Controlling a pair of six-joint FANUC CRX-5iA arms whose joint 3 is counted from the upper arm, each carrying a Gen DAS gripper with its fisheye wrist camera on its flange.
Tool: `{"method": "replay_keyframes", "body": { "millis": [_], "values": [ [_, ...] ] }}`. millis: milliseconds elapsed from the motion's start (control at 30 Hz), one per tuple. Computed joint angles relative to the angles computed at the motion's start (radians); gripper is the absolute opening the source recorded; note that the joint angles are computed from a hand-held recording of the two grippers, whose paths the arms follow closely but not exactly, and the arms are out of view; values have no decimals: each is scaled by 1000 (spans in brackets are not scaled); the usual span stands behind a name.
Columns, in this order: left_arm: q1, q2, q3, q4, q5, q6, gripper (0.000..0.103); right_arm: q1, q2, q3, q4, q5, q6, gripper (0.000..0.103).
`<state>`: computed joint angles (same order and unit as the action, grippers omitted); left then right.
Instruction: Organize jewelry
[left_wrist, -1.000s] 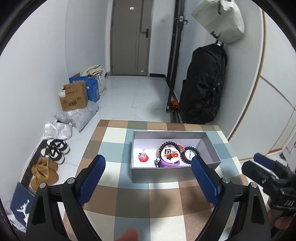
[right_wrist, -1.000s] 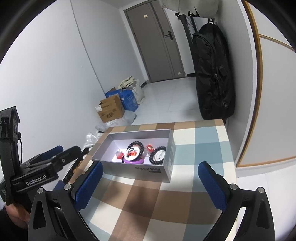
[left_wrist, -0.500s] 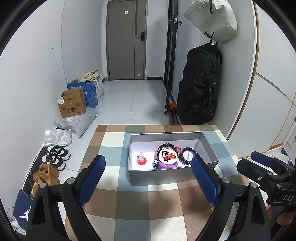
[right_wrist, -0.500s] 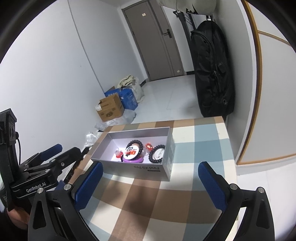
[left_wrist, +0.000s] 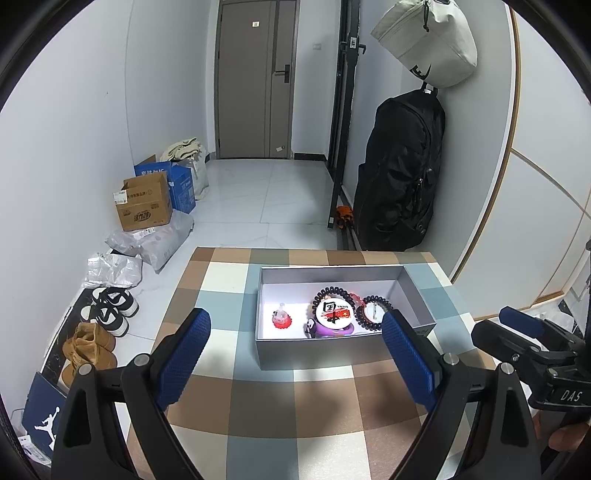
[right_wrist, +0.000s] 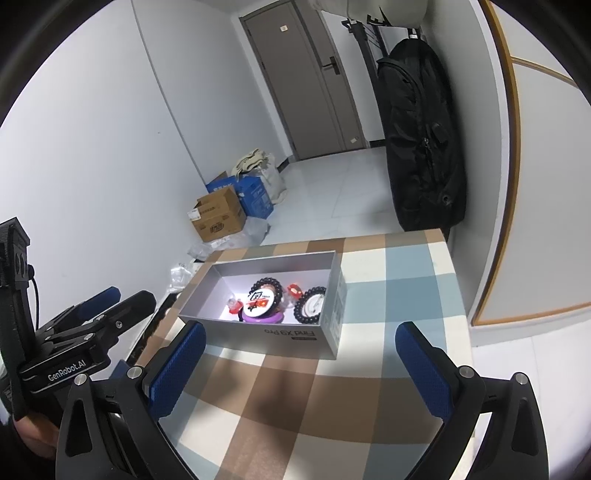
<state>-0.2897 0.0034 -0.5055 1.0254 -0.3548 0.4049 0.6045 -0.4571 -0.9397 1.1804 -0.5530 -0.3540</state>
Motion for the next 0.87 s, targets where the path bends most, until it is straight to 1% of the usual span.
{"method": "replay_keyframes", "body": {
  "millis": [100,533,700,767,867],
  "values": [
    [6,4,7,-16,-11,18,91,2,2,2,-7,-3,6,103],
    [8,3,9,-18,-18,31,91,11,2,5,-22,-14,10,103],
    [20,13,27,-60,-46,81,91,12,1,4,-11,-11,7,103],
    [22,16,29,-58,-56,78,91,13,4,5,-12,-13,9,103],
    [17,11,19,-30,-50,51,91,13,7,6,-13,-12,10,103]
  ]
}}
